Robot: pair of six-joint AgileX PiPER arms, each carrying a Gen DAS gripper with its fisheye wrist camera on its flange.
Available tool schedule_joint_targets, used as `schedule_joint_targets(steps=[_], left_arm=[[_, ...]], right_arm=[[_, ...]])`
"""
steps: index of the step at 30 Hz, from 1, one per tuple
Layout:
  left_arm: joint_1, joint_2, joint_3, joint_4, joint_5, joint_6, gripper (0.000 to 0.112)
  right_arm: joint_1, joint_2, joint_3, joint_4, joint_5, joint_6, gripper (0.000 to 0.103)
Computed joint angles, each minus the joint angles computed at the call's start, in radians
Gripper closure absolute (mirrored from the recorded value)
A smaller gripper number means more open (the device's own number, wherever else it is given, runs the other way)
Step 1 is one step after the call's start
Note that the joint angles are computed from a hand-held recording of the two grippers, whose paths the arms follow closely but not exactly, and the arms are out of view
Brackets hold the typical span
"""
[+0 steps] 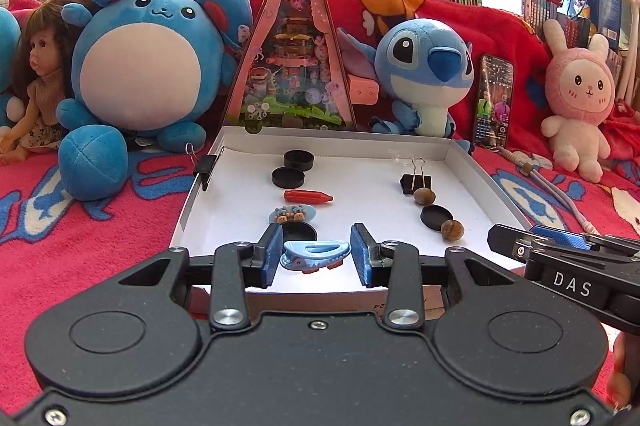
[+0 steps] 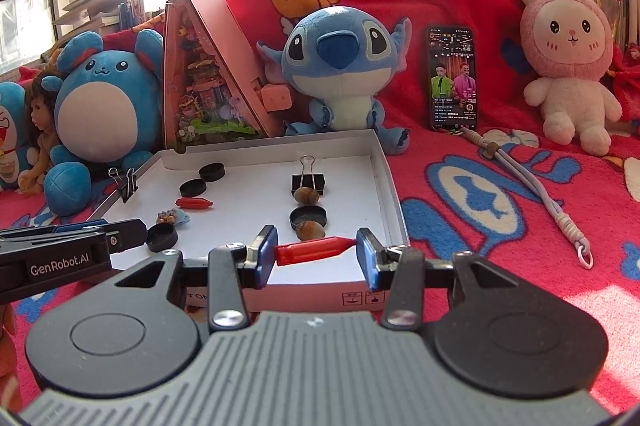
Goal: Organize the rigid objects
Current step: 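Carry the blue hair clip and red crayon into the white box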
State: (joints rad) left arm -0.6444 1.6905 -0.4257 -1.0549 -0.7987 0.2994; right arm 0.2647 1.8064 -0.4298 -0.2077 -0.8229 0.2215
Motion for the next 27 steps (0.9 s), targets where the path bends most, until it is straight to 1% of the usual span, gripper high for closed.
schedule_joint_targets(steps=[10,12,13,16,17,20,21,22,24,25,27], left_arm=[[0.059,0.016,-0.005,0.086,0.034,-0.066,0.077],[0.09,0.008,-0.001,0.141,0.056,-0.093,0.077],[0.121,-0.005,0.0,0.188,0.086,-0.107,0.077],[0.223,-0.049,-0.017,0.326,0.212,-0.141,0.077],[0.255,-0.06,-0.033,0.349,0.264,-0.136,0.077],[0.322,-0.077,-0.071,0.41,0.379,-0.133,0.077],[0.342,-0.081,-0.085,0.435,0.42,-0.144,0.077],[0.36,-0.082,-0.102,0.454,0.465,-0.156,0.077],[0.391,-0.075,-0.132,0.498,0.537,-0.198,0.077],[0.401,-0.07,-0.145,0.509,0.563,-0.212,0.077],[0.406,-0.063,-0.157,0.496,0.584,-0.201,0.077]], right_arm=[[0.033,0.031,-0.047,0.048,0.041,-0.034,0.054],[0.033,0.036,-0.056,0.046,0.05,-0.033,0.054],[0.03,0.036,-0.065,0.037,0.065,-0.029,0.054],[0.014,0.025,-0.097,-0.01,0.126,-0.011,0.054],[0.006,0.019,-0.111,-0.033,0.152,0.001,0.053],[-0.015,0.006,-0.158,-0.111,0.234,0.064,0.051],[-0.024,0.003,-0.178,-0.158,0.266,0.109,0.051],[-0.037,0.002,-0.205,-0.237,0.307,0.186,0.051],[-0.045,0.004,-0.244,-0.328,0.364,0.289,0.05],[-0.045,0.008,-0.263,-0.367,0.391,0.335,0.051],[-0.044,0.015,-0.293,-0.43,0.431,0.41,0.051]])
